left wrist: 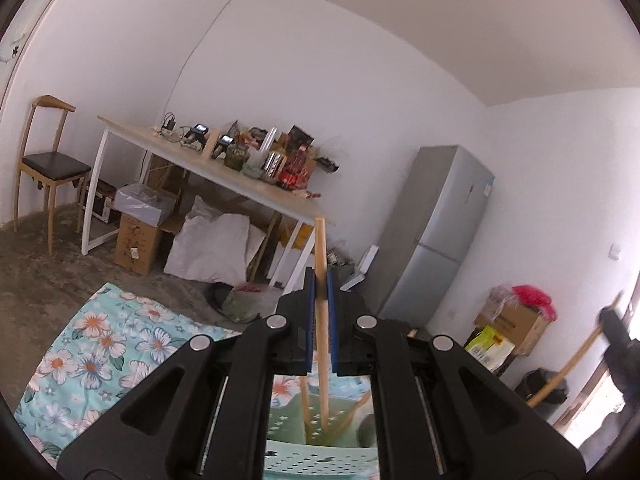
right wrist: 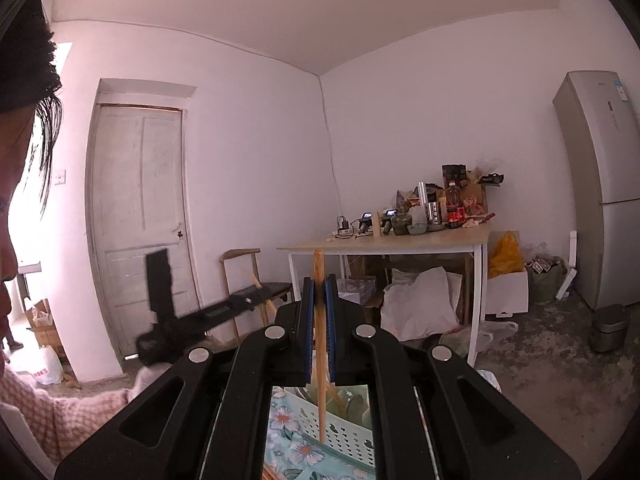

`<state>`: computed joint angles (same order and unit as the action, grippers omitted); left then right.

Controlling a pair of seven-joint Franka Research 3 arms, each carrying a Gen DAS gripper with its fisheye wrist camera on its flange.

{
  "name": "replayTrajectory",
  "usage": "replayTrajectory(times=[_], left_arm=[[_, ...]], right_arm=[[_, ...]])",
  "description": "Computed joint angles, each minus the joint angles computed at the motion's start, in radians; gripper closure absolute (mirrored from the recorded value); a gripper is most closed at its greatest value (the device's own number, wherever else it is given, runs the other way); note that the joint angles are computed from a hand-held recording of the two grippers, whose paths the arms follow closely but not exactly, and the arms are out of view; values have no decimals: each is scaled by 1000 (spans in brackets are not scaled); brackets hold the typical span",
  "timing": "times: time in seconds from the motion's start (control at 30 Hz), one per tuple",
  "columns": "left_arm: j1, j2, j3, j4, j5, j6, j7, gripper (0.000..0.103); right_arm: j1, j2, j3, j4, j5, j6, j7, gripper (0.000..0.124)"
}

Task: Organize utensils
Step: 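Lower the right tool's chopstick into the mint holder while the left tool lowers its chopstick there, then open the left tool to release its chopstick while the right tool releases its chopstick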

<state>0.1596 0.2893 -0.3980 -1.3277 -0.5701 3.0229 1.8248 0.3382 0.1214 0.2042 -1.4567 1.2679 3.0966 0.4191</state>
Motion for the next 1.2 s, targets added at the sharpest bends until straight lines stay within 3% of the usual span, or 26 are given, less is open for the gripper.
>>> replayTrajectory(times=[0.07,0.23,0.27,0.33,0.43,0.57,0.73,1.0,1.1,1.2], left_arm=[[-27,29,31,22,43,-30,-52,98],[-16,34,30,0,50,-110,-71,96],[-13,27,31,-13,45,-125,-65,89],[-9,6,34,-43,22,-132,-50,64],[5,-42,33,-103,-46,-93,11,48],[4,-115,61,-176,-125,-63,60,40],[-5,-239,101,-314,-292,-10,217,33],[-78,-450,212,-597,-365,28,303,27],[-75,-501,226,-687,-284,39,229,27],[-91,-537,253,-751,-253,33,175,27]], right_arm=[[-1,5,-6,4,-18,-7,28,118],[-7,16,-3,16,-42,-8,46,118],[-6,23,-5,23,-60,-10,62,118],[-10,34,0,39,-81,-17,83,118],[-17,53,14,71,-84,-15,83,118],[-21,86,32,116,-111,-3,87,118],[0,139,35,171,-264,35,173,118],[181,295,-213,324,-715,8,586,118],[299,372,-414,389,-887,-18,780,118],[373,437,-564,455,-1024,-129,931,117]])
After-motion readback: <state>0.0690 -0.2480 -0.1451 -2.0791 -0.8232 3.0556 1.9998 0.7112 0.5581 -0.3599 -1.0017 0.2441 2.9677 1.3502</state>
